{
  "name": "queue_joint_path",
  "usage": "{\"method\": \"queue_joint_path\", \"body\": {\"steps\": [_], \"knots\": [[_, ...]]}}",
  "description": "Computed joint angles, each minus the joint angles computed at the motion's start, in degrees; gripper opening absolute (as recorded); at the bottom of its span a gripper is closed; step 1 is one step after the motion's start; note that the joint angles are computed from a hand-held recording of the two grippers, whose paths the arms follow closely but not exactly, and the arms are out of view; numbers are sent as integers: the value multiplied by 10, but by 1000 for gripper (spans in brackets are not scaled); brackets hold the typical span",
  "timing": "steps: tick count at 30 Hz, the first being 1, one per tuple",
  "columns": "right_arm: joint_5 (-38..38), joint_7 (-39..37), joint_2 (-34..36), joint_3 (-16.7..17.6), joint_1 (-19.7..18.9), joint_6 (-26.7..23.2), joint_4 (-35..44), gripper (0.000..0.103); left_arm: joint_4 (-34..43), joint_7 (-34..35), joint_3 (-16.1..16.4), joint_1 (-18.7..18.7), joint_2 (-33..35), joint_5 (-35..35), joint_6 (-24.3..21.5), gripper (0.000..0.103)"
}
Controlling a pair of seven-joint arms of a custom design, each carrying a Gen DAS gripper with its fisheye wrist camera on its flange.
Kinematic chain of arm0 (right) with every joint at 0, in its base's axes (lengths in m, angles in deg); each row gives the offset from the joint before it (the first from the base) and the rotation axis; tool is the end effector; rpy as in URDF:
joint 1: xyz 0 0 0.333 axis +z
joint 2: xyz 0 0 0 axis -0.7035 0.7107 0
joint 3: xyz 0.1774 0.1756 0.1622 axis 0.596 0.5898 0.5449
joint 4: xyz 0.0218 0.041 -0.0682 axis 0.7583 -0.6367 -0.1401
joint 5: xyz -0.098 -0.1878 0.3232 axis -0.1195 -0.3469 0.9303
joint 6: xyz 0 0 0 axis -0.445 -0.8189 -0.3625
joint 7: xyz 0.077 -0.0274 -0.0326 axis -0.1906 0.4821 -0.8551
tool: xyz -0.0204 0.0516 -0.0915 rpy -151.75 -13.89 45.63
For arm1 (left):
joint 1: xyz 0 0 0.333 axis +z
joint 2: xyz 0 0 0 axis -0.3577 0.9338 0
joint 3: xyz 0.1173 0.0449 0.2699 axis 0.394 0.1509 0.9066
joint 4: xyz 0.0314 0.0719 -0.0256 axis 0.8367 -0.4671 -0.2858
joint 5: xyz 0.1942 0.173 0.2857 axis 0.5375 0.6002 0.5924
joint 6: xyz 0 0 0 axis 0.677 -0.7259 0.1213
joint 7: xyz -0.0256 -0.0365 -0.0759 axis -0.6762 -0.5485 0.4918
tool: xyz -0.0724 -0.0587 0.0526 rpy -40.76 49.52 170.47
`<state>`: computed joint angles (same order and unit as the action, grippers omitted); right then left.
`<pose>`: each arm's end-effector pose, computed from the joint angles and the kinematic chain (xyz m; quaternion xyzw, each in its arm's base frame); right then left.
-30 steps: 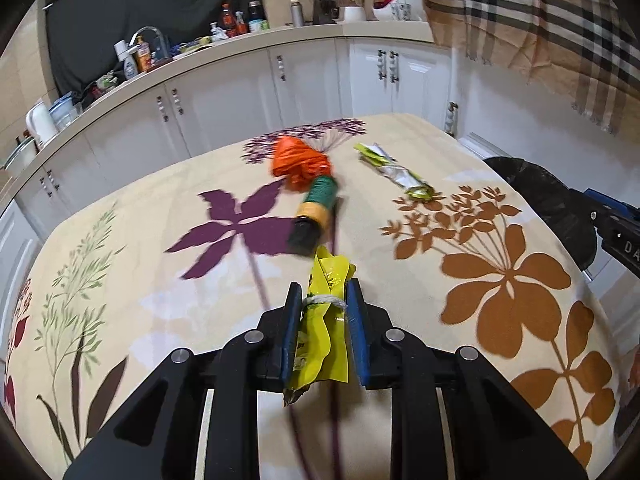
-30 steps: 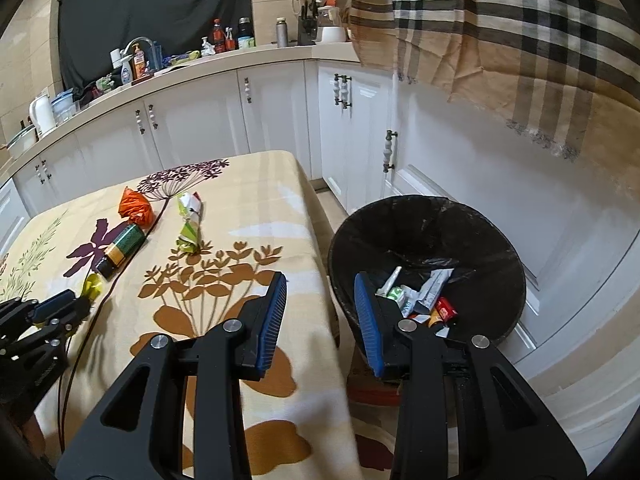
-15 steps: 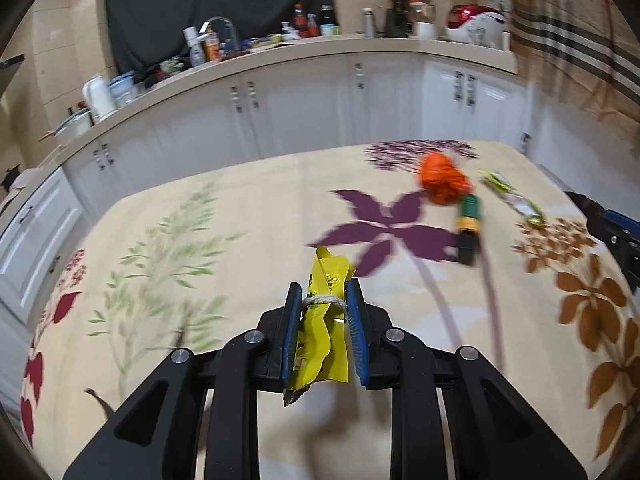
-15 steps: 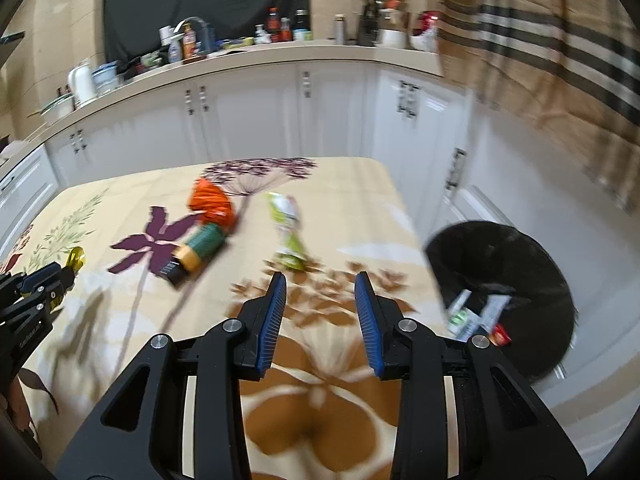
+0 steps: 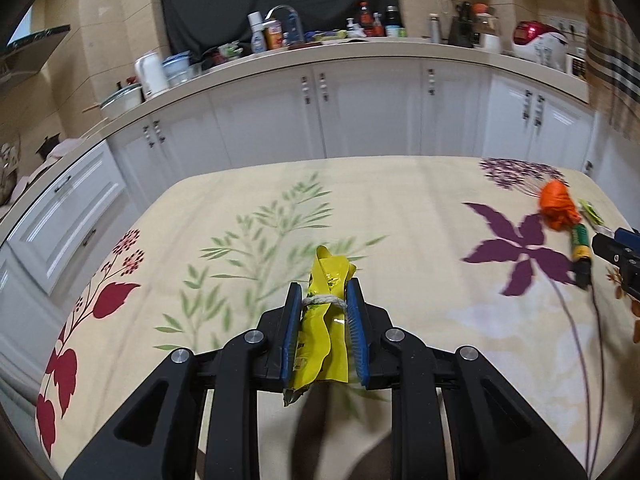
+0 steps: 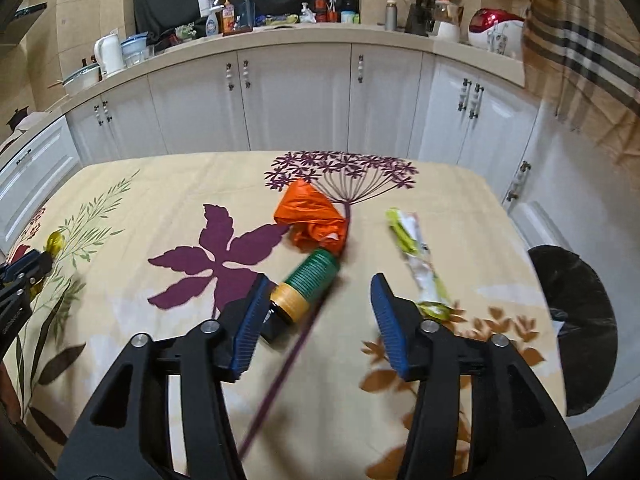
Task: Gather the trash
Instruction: 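Grasp the green spray can with the right tool while the left tool holds the yellow wrapper, then carry both items over the black bin and open both tools to drop them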
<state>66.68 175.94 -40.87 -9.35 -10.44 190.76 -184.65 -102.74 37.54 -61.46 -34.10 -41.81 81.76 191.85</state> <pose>0.5358 0.3828 0.4424 -0.7976 0.4539 -0.1858 0.3512 0.4127 -0.2287 0.4436 -0.7797 0.4694 -0.1431 0.3889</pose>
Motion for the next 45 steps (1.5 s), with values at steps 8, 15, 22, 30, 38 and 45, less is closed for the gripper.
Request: {"method": "queue_joint_path", "body": {"steps": [8, 15, 22, 30, 38, 45], "knots": [[-42, 49, 48, -23, 28, -74, 72, 58, -27, -1, 11, 14, -22, -6, 23, 24], [-17, 16, 51, 9, -1, -94, 76, 34, -38, 0, 11, 23, -28, -9, 42, 24], [-9, -1, 37, 8, 0, -74, 55, 25, -37, -1, 6, 25, -26, -10, 44, 24], [-60, 34, -13, -18, 11, -15, -12, 25, -17, -10, -4, 18, -14, -3, 38, 24], [-98, 73, -68, -22, -8, 32, -74, 25, 32, -19, -16, -4, 25, 16, 32, 24], [-142, 116, -117, -19, -46, 75, -130, 25, 98, -25, -19, -34, 80, 43, 28, 24]]}}
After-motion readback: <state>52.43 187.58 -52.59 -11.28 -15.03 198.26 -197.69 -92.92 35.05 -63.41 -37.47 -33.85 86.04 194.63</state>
